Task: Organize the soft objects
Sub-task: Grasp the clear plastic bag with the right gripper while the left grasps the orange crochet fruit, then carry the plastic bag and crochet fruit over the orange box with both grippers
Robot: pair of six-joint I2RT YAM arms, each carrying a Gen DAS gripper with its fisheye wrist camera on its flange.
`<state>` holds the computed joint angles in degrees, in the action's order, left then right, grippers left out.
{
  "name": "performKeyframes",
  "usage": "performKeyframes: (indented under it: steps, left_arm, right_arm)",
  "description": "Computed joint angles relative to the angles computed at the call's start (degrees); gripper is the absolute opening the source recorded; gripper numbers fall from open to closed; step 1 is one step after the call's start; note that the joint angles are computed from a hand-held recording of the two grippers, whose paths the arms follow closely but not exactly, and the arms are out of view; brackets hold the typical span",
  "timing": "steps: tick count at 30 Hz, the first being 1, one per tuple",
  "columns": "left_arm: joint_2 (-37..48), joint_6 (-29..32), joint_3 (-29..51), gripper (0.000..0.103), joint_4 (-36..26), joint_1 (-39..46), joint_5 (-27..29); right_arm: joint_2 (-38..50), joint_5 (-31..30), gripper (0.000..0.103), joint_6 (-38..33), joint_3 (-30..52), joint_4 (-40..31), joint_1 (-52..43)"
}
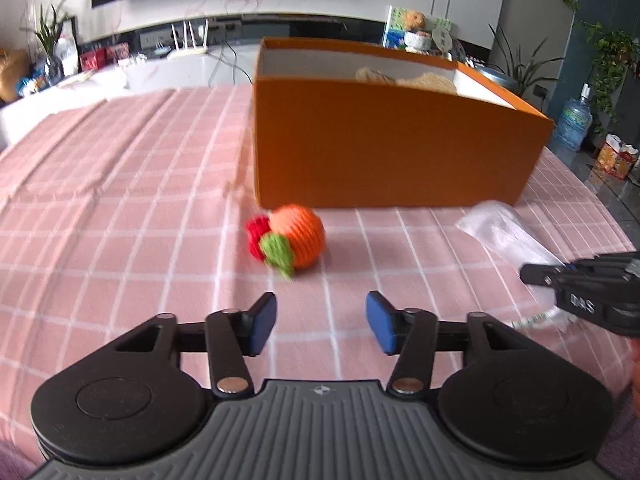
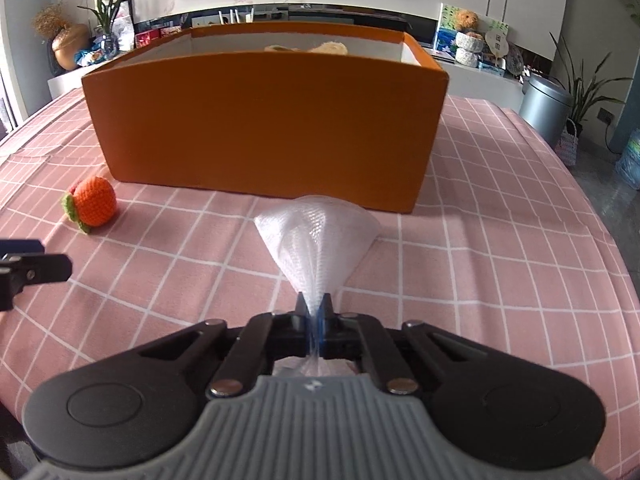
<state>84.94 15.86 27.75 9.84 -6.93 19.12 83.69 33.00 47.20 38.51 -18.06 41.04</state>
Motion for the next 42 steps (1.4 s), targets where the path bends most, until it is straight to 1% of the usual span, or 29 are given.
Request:
performKeyframes:
  steps: [1, 3, 6, 11, 16, 19, 22, 23, 24, 25, 27, 32, 36, 39, 42]
  left_arm:
    - [0.4, -0.3, 0.1, 0.068, 1.5, -0.3, -0.7]
    - [1.7, -0.5, 0.4, 0.076, 4.8, -1.0, -2.2]
    - [4.8, 0.2, 1.7, 0.078, 8.6, -2.6, -4.7]
    - [10.6, -0.5, 5.5, 0.078, 10.0, -4.0, -6.6]
    - [14.2, -2.1, 8.1, 0.078, 10.6, -5.0, -8.3]
    - [15.6, -3.2, 9.6, 0.078, 9.3, -4.7, -7.8]
    - [16.5, -4.1, 10.0, 0.075, 9.5, -4.5, -7.7]
    - [16.6, -4.3, 10.1, 0.073, 9.4, -4.4, -7.4]
    - [16.6, -4.5, 10.0, 0.069, 9.7, -4.4, -7.2]
    - [16.6, -4.5, 9.9, 0.068, 9.9, -4.4, -7.0]
    - [16.6, -4.7, 9.8, 0.063, 9.9, -4.2, -6.3]
    - [15.9, -5.0, 9.7, 0.061, 8.9, -3.8, -5.5]
    - [14.0, -4.7, 8.4, 0.06, 8.9, -3.7, -4.8]
    - [10.9, -4.4, 6.8, 0.06, 7.8, -3.7, -3.8]
    - [6.9, -4.2, 5.5, 0.06, 5.4, -3.8, -2.8]
  right_arm:
    - [-0.1, -0.2, 0.0, -0.5, 0.2, 0.3, 0.0]
    - [0.2, -0.9, 0.0, -2.0, 0.9, 1.4, -0.5]
    - [1.5, -1.8, 0.0, -3.9, 1.9, 3.0, -1.5]
    - [3.6, -3.6, 0.0, -5.6, 3.0, 5.3, -3.1]
    - [5.0, -5.4, 0.0, -6.4, 2.9, 7.4, -4.2]
    - [5.9, -6.0, 0.0, -6.6, 2.9, 8.0, -4.5]
    - [6.4, -6.1, 0.0, -7.2, 3.0, 8.8, -4.7]
    - [6.6, -6.0, 0.001, -7.5, 3.1, 9.0, -4.7]
    - [6.8, -6.0, 0.001, -7.8, 3.2, 9.1, -4.7]
    - [6.9, -5.8, 0.001, -7.8, 3.2, 9.1, -4.6]
    - [7.0, -5.7, 0.001, -7.9, 3.3, 9.1, -4.5]
    - [6.9, -5.9, 0.001, -7.5, 3.4, 8.7, -4.5]
    - [4.9, -5.4, 0.001, -6.9, 2.6, 7.9, -4.2]
    - [2.6, -4.0, 0.001, -6.7, 2.4, 6.3, -3.2]
    - [-0.6, -3.1, 0.0, -6.2, 2.1, 4.2, -2.2]
